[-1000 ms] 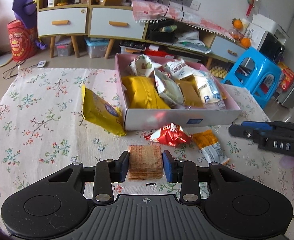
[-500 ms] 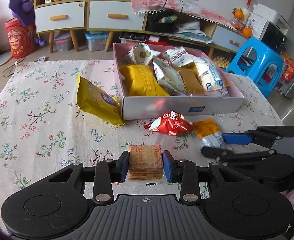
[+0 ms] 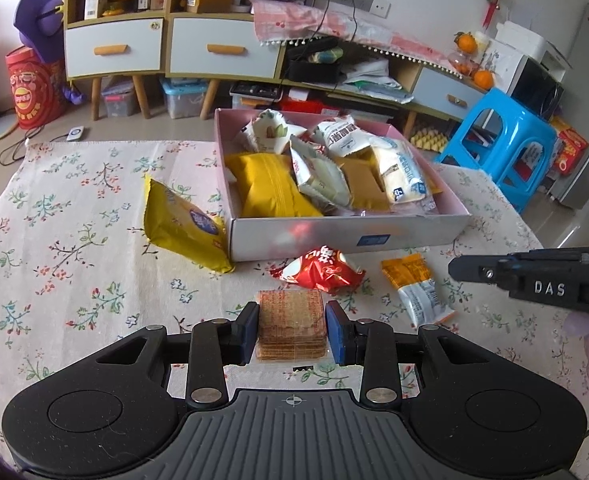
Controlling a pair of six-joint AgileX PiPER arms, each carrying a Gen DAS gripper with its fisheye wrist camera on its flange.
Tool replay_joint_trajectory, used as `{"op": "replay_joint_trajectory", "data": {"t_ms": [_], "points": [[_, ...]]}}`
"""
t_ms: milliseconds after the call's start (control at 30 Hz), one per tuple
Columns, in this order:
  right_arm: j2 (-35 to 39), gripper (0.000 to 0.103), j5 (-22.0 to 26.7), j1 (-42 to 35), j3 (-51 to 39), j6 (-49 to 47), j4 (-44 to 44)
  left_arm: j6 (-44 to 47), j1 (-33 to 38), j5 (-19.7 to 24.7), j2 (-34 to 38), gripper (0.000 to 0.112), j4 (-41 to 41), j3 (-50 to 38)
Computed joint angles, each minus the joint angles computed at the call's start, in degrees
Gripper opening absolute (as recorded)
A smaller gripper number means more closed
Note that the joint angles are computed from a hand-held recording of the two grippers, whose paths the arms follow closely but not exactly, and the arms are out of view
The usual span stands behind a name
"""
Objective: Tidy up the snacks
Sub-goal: 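Close the right gripper on the orange-and-white packet and lift it, then carry the wafer block and orange packet into the box and open both grippers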
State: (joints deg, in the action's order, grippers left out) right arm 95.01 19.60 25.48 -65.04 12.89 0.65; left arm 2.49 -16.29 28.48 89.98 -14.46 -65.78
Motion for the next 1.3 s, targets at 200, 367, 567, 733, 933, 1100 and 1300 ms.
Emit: {"op": "replay_joint_trajectory", "data": {"t_ms": [200,367,567,733,933,1100,1300], "points": [[1.6,0.025,-0.6,-0.4,0.3,0.6,0.9,-3.0,-1.4,0.7,1.4,0.033,1.9,-0.9],[5.8,0.04,0.5,2.7,-2.5,8.7,-9.4,-3.2,-2.3,0.7,1.9,0.033,2.6,-0.9],[8.9,0.041,2.1,6.4,-4.1,19.7,-24.3,-3.2,-2.7,1.0,2.3,0.033,3.2,-1.0],[8.8,0.027,2.2,6.8,-4.5,19.1,-24.5,-3.4,-2.6,0.9,2.1,0.033,3.4,-1.0],[7.5,0.027,3.1,7.1,-4.5,16.9,-22.1,-3.5,-2.7,0.8,1.5,0.033,3.8,-0.9],[5.0,0.027,2.6,6.5,-3.9,15.3,-19.7,-3.0,-2.4,-0.1,0.5,0.033,3.2,-0.7],[1.2,0.028,0.0,2.5,-1.6,15.8,-17.0,-2.5,-1.8,0.0,0.4,0.033,1.3,-2.5]]}}
